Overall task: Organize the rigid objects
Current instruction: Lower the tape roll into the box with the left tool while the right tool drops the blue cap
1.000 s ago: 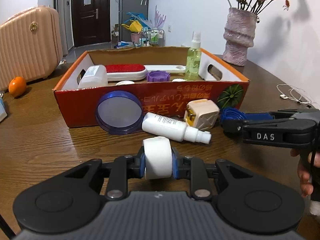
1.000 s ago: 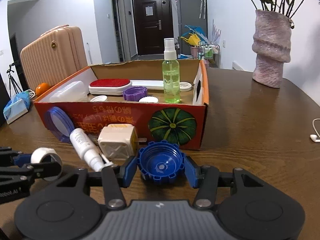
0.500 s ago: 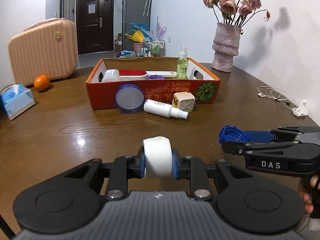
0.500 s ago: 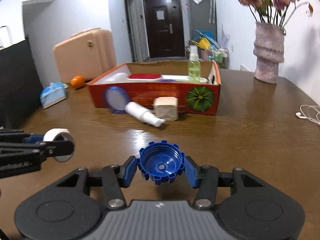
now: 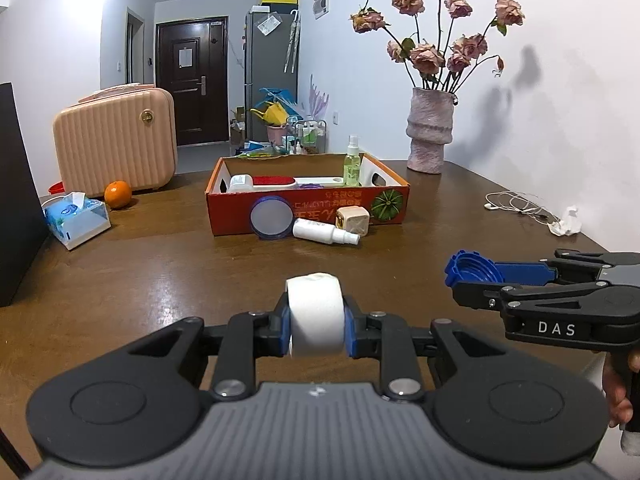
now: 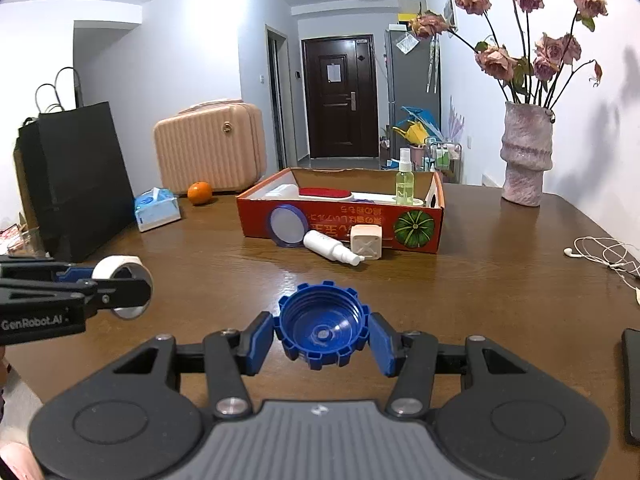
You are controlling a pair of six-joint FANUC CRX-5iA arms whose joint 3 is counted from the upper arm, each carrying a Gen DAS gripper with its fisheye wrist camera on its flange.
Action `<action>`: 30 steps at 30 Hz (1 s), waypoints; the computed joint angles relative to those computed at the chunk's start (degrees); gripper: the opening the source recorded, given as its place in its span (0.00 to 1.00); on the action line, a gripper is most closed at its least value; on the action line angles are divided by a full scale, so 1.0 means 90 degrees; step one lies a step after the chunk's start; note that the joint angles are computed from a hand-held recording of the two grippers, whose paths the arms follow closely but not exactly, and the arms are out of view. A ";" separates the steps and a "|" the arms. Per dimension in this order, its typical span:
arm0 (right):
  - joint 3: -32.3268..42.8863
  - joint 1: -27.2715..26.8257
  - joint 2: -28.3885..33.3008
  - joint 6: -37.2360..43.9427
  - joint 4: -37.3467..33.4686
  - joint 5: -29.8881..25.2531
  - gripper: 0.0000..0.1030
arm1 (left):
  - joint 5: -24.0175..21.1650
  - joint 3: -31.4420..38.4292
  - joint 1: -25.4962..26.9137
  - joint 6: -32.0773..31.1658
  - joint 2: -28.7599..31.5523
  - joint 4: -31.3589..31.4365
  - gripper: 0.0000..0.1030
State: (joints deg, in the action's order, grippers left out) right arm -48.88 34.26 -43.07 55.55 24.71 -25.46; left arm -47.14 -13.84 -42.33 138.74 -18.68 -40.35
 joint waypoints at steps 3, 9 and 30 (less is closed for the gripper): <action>-0.0119 0.0133 -0.0171 -0.0211 0.0193 -0.0118 0.49 | 0.0025 -0.0098 -0.0032 0.0016 -0.0086 0.0031 0.24; 0.0079 -0.0111 0.0107 0.0223 -0.0243 0.0124 0.49 | 0.0286 -0.0140 0.0215 -0.0227 -0.0052 0.0218 0.24; 0.7208 -0.2606 0.6646 0.5663 -0.4581 -0.1801 0.49 | 0.0875 0.3910 0.3169 -0.5293 0.4778 0.5095 0.24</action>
